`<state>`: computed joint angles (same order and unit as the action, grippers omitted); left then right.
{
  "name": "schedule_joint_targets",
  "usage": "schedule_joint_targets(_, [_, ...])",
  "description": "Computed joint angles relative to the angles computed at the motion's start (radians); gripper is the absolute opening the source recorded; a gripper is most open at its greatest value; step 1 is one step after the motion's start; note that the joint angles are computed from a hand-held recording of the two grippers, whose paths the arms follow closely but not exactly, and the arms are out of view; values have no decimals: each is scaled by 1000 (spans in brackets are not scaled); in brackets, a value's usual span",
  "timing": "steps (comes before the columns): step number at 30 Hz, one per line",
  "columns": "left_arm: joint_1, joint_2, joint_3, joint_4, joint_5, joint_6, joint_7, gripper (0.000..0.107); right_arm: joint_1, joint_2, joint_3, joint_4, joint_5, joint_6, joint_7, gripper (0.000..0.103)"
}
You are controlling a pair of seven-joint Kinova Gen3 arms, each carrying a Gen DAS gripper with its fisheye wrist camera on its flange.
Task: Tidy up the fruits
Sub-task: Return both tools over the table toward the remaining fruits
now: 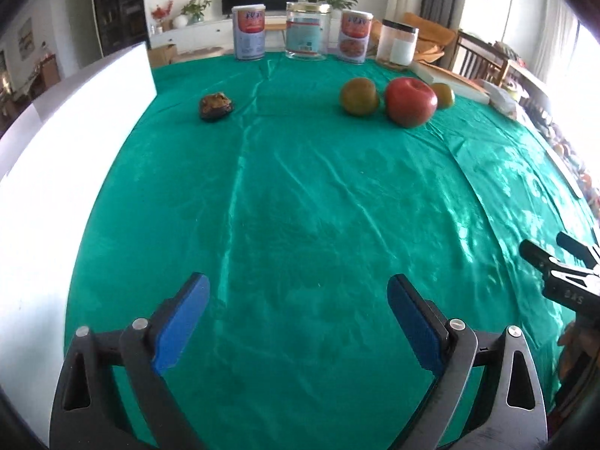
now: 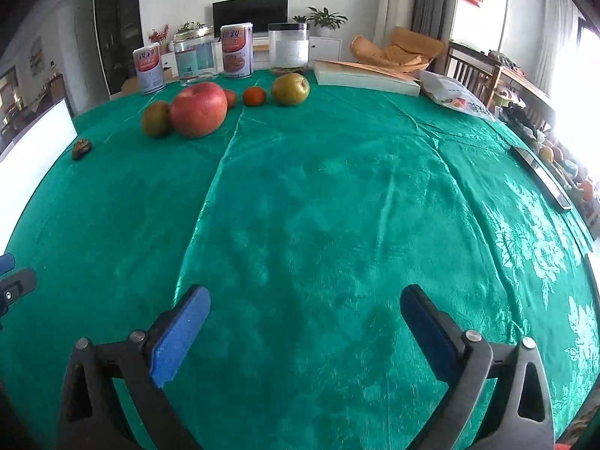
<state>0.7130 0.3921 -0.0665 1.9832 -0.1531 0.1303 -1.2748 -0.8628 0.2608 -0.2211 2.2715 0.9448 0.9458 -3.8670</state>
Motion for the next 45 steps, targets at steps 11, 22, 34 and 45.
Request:
schedule_joint_targets(11, [113,88,-153,-69,138,12,-115,98,57,20,38,5,22,-109,34,103])
schedule_joint_targets(22, [148,96,-188,-67,154,7,-112,103,55,18,43,5,20,-112,37,103])
schedule_joint_targets(34, [162,97,-203,-66,171,6,-125,102,54,17,43,4,18,-111,39,103])
schedule_joint_targets(45, [0,96,-37,-134,160,118,-196,102,54,16,42,3,16,-111,39,103])
